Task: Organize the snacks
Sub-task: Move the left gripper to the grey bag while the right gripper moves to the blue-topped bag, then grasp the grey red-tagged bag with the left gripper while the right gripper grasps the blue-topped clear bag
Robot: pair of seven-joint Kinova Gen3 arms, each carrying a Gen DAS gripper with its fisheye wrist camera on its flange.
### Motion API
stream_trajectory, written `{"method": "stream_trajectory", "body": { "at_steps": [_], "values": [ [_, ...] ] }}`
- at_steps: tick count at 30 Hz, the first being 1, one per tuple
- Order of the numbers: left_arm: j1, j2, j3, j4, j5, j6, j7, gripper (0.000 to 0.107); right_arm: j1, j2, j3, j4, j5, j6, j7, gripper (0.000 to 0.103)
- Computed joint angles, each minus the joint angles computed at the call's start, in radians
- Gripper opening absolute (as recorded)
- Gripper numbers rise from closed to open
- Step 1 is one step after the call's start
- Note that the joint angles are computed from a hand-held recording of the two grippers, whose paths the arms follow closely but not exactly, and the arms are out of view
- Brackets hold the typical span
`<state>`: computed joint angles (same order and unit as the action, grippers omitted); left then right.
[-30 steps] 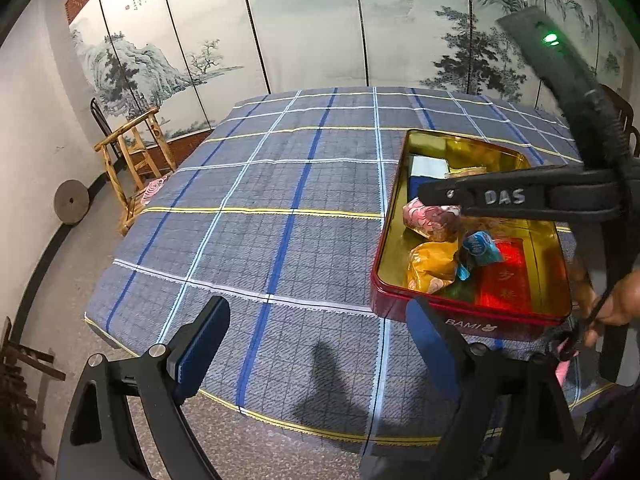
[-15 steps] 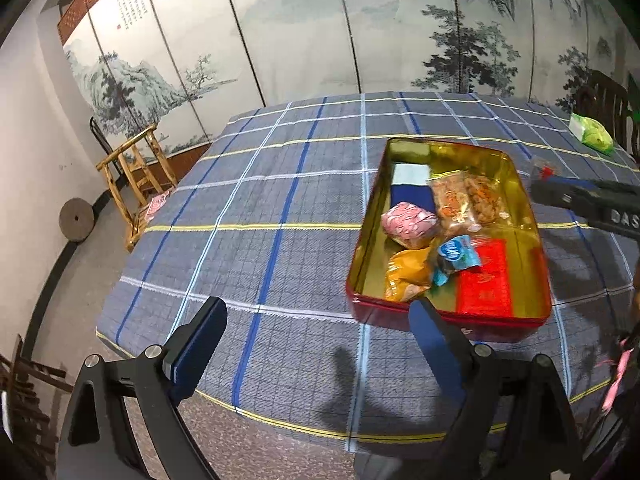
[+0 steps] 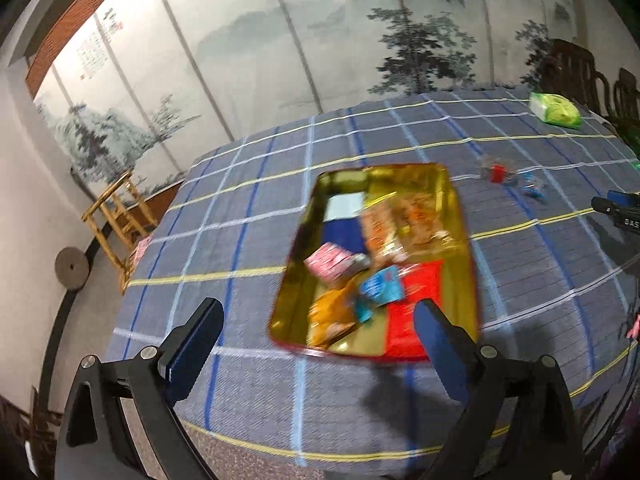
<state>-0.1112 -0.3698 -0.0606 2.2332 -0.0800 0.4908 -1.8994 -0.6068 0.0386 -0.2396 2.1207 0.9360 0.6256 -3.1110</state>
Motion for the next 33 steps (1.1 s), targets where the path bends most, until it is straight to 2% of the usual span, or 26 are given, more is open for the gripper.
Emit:
{"method": "stream_trajectory", "body": {
  "at_steps": [3, 5, 8, 11, 14, 16, 17, 20, 22, 24, 26, 30, 32, 33],
  "values": [
    [0.004, 0.021, 0.033, -0.043, 0.102, 0.048, -0.079, 0.095, 0.043, -0.02, 0.03, 0.039, -0.014, 0.001, 0.006, 0.06],
    [0.025, 0.062, 0.044, -0.102, 0.183, 0.113, -0.128, 0.095, 0.074, -0.03, 0.04, 0.06, -0.015, -0.004, 0.01, 0.061],
    [0.101, 0.147, -0.01, -0.202, 0.305, 0.235, -0.182, 0.095, 0.12, -0.039, 0.054, 0.094, 0.002, -0.035, 0.004, 0.063],
    [0.195, 0.268, -0.082, -0.32, 0.427, 0.357, -0.169, 0.095, 0.162, -0.043, 0.063, 0.133, 0.039, -0.096, -0.021, 0.064],
    [0.169, 0.4, -0.026, -0.432, 0.513, 0.432, -0.075, 0.094, 0.188, -0.035, 0.068, 0.159, 0.066, -0.154, -0.051, 0.065],
    [0.18, 0.49, -0.002, -0.505, 0.521, 0.452, 0.006, 0.094, 0.193, -0.049, 0.063, 0.174, 0.1, -0.183, -0.081, 0.065],
    [0.208, 0.536, -0.018, -0.542, 0.536, 0.46, 0.047, 0.094, 0.202, -0.055, 0.068, 0.183, 0.108, -0.213, -0.081, 0.065],
    [0.344, 0.671, -0.139, -0.655, 0.566, 0.47, 0.169, 0.092, 0.22, -0.059, 0.066, 0.194, 0.113, -0.254, -0.069, 0.066],
    [0.394, 0.743, -0.187, -0.73, 0.554, 0.503, 0.25, 0.088, 0.222, -0.061, 0.055, 0.2, 0.134, -0.266, -0.07, 0.066],
    [0.378, 0.815, -0.16, -0.81, 0.537, 0.548, 0.331, 0.085, 0.229, -0.064, 0.055, 0.21, 0.177, -0.298, -0.085, 0.066],
    [0.328, 0.854, -0.087, -0.855, 0.507, 0.572, 0.411, 0.08, 0.24, -0.07, 0.055, 0.223, 0.221, -0.33, -0.124, 0.066],
    [0.307, 0.895, 0.021, -0.911, 0.359, 0.552, 0.559, 0.079, 0.27, -0.085, 0.051, 0.254, 0.372, -0.391, -0.269, 0.066],
    [0.324, 0.908, 0.023, -0.932, 0.324, 0.553, 0.6, 0.079, 0.273, -0.09, 0.049, 0.265, 0.454, -0.403, -0.347, 0.067],
    [0.337, 0.915, 0.016, -0.941, 0.306, 0.552, 0.626, 0.075, 0.273, -0.092, 0.053, 0.269, 0.493, -0.409, -0.384, 0.067]
  ]
}}
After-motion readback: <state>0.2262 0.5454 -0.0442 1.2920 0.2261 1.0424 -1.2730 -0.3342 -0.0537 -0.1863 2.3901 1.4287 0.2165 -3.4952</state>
